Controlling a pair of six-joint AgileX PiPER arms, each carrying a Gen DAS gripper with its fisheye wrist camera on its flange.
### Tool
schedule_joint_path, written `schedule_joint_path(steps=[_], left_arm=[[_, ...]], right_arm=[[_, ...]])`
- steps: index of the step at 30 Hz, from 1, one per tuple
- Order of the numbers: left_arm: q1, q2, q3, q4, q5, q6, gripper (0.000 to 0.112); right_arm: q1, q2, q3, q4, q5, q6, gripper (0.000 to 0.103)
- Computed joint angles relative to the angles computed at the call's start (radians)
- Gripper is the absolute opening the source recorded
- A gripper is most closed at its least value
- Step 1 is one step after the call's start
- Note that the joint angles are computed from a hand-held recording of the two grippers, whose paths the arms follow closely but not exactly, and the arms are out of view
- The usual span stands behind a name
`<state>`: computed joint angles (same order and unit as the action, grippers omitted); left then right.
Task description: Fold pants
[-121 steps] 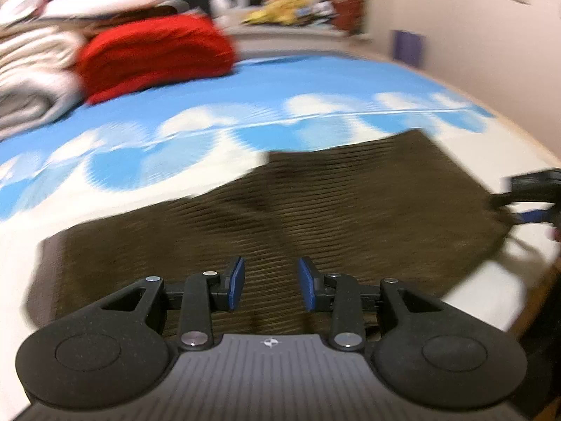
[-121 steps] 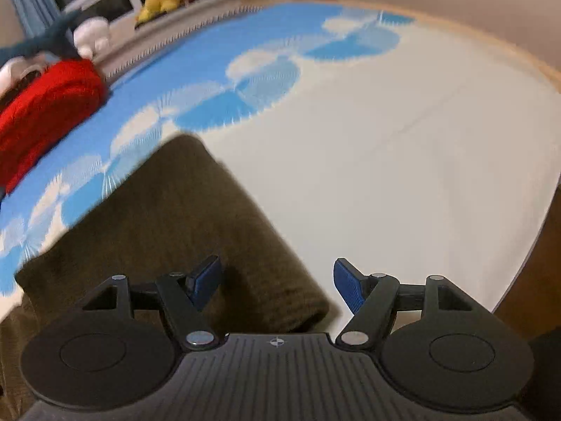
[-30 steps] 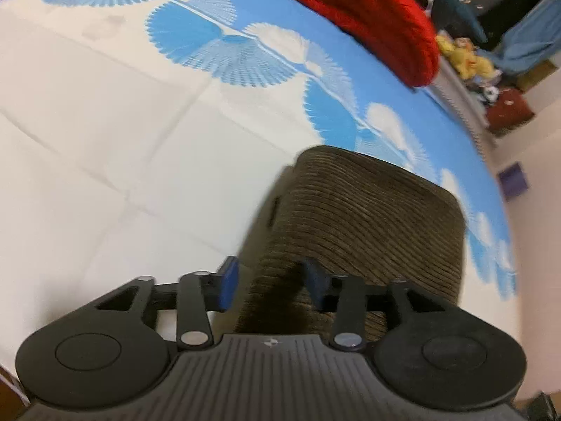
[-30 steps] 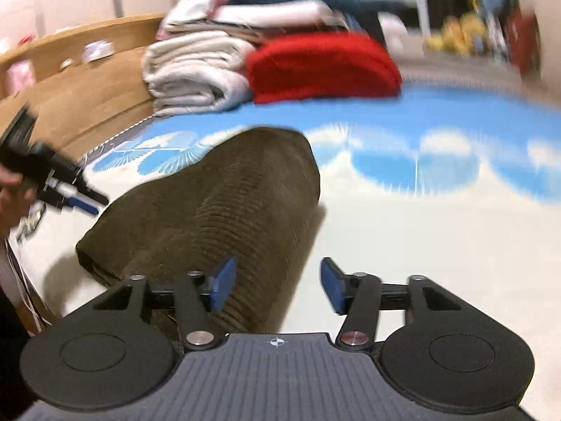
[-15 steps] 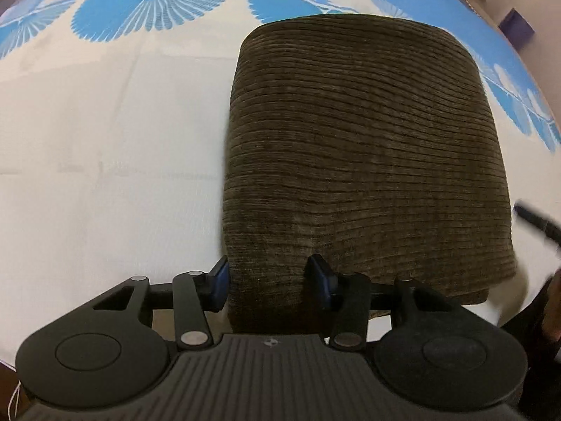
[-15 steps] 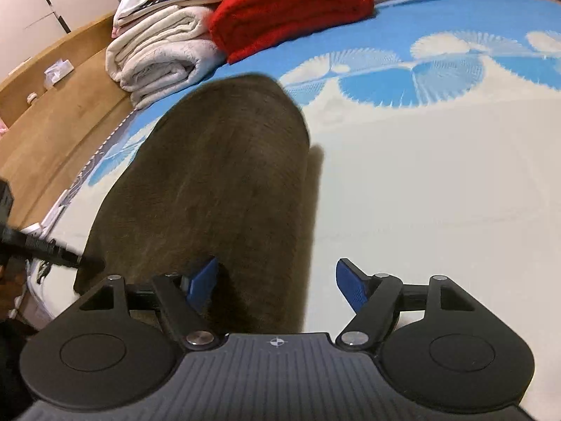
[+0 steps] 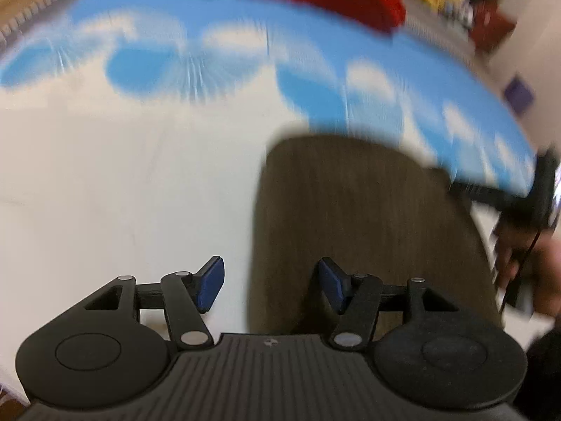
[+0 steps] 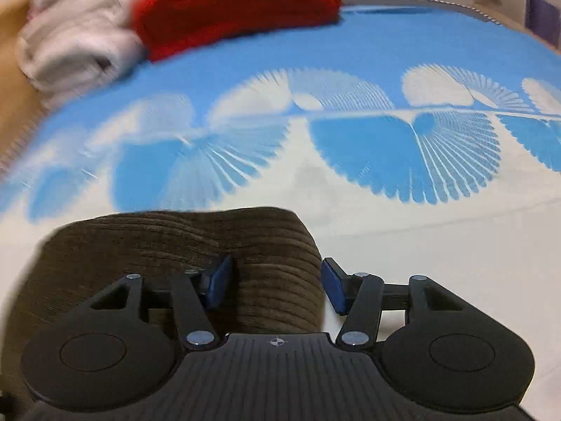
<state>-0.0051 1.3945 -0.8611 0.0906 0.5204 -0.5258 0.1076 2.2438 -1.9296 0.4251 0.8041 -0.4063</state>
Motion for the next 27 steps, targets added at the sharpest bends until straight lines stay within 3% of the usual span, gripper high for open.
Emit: schedule_joint_path(steps=[4, 6, 7, 9, 11, 14, 17, 19, 21, 23, 25, 27], left_arm=[[0.003, -0.033, 0.019, -0.103, -0.116, 0.125, 0.058], [-0.008, -0.011, 0.011, -0.198, -0.136, 0.254, 0.040], [-0.012, 0.011, -0.004, -0.232, -0.124, 0.300, 0.035], [-0.022, 0.106, -0.068, -0.202, -0.017, 0.271, 0.020], [-0.024, 0.149, -0.098, -0.132, 0.042, 0.196, 0.020], [-0.001, 0.123, -0.086, -0.191, 0.035, 0.213, 0.020], [0.000, 0.074, -0.060, -0.196, 0.017, 0.214, 0.020], [0.010, 0.046, -0.041, -0.270, -0.002, 0.272, 0.021], [0.036, 0.041, -0.032, -0.361, -0.001, 0.374, 0.021], [0.017, 0.089, -0.054, -0.313, 0.067, 0.373, 0.021], [-0.033, 0.110, -0.059, -0.209, 0.097, 0.306, 0.021], [-0.041, 0.084, -0.042, -0.186, 0.067, 0.271, 0.025]], right_arm=[[0.027, 0.004, 0.010, -0.046, -0.052, -0.007, 0.058], [0.016, 0.011, -0.015, -0.025, -0.018, -0.028, 0.058], [0.007, 0.017, -0.032, -0.010, 0.005, -0.042, 0.059], [-0.016, 0.011, -0.056, 0.026, 0.053, -0.068, 0.059], [-0.043, -0.058, 0.009, 0.083, 0.051, -0.124, 0.060], [-0.112, -0.186, 0.172, 0.274, 0.079, -0.317, 0.063], [-0.195, -0.280, 0.314, 0.424, 0.242, -0.569, 0.066], [-0.222, -0.334, 0.410, 0.401, 0.311, -0.716, 0.066], [-0.227, -0.398, 0.543, 0.322, 0.265, -0.877, 0.066], [-0.239, -0.442, 0.655, 0.319, 0.176, -1.019, 0.066], [-0.263, -0.420, 0.631, 0.332, 0.213, -1.006, 0.068], [-0.255, -0.377, 0.536, 0.286, 0.274, -0.882, 0.073]])
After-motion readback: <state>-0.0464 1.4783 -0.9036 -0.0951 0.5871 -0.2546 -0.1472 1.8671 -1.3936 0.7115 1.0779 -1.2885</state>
